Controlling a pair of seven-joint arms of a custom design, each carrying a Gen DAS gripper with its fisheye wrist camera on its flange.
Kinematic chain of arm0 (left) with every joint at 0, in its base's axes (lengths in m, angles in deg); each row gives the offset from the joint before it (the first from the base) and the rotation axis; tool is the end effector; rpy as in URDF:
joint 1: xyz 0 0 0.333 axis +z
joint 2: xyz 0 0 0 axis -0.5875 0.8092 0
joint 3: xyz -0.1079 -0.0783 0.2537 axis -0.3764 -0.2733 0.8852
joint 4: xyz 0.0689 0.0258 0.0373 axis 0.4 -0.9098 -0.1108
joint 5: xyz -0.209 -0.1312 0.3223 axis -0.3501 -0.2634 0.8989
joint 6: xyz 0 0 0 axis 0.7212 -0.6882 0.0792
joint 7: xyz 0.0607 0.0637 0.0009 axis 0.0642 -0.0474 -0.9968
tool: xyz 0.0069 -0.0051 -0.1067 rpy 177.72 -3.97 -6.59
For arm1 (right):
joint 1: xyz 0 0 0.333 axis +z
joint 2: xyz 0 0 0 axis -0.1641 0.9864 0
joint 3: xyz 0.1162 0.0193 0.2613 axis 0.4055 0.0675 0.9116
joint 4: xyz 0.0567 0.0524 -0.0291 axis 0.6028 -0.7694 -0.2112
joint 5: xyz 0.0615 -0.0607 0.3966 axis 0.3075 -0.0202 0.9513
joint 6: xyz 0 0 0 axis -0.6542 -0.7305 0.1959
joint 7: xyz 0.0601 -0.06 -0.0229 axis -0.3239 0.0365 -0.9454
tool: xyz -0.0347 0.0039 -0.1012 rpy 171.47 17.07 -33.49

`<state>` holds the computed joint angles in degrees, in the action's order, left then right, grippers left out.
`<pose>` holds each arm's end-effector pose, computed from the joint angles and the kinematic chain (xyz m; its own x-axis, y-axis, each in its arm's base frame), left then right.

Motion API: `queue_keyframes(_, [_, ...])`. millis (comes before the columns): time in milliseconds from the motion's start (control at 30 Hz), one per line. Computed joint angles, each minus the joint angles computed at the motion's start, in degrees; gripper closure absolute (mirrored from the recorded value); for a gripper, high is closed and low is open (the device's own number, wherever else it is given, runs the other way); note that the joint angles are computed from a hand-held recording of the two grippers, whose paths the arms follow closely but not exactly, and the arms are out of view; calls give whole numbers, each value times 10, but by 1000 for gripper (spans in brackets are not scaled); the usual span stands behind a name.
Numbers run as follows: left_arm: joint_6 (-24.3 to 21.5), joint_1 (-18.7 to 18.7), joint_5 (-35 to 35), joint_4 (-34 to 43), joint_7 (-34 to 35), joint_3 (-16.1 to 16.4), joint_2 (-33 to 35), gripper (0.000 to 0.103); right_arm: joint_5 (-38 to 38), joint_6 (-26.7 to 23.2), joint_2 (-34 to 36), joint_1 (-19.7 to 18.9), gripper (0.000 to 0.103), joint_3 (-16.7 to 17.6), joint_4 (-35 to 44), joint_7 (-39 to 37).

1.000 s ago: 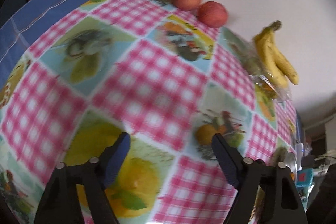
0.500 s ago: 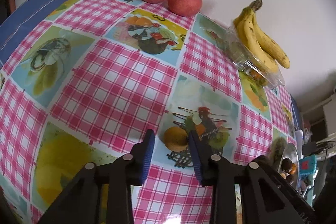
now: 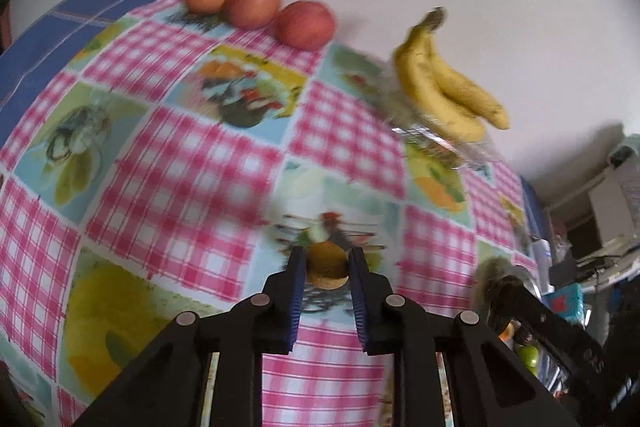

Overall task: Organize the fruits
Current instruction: 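Grasp another small round brown fruit with the left tool, then carry the date and small fruit over the plate and open both tools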

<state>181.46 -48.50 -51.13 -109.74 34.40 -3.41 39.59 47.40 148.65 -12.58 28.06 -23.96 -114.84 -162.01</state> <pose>0.5736 -0.2985 0.4063 -0.1805 -0.8784 0.4425 -0.9026 -0.0309 -0.4295 0.4631 0.4620 0.4255 -0.3309 -0.8492 -0.4115 -0.7423 0.5035 -0.4421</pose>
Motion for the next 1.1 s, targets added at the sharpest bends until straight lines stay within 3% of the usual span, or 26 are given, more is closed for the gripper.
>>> queue_keyframes(133, [-2, -1, -35, 4, 42, -18, -11, 80, -38, -36, -66, -7, 66, -2, -61, 61])
queue_keyframes(400, [-26, -36, -78, 28, 118, -40, -10, 80, -33, -201, -198, -60, 66, 51, -167, 106])
queue_keyframes(467, [-37, -47, -87, 37, 138, -48, -3, 80, -22, -222, -226, -72, 66, 62, -193, 112])
queue_keyframes(667, [-57, -75, -82, 47, 157, -54, 8, 80, 15, -242, -261, -96, 66, 81, -235, 101])
queue_keyframes(800, [-59, -84, -72, 51, 155, -54, 18, 80, 20, -219, -275, -107, 66, 86, -262, 109])
queue_keyframes(1100, [-82, -92, -44, 66, 139, -53, 41, 80, 13, -225, -256, -112, 66, 93, -263, 111])
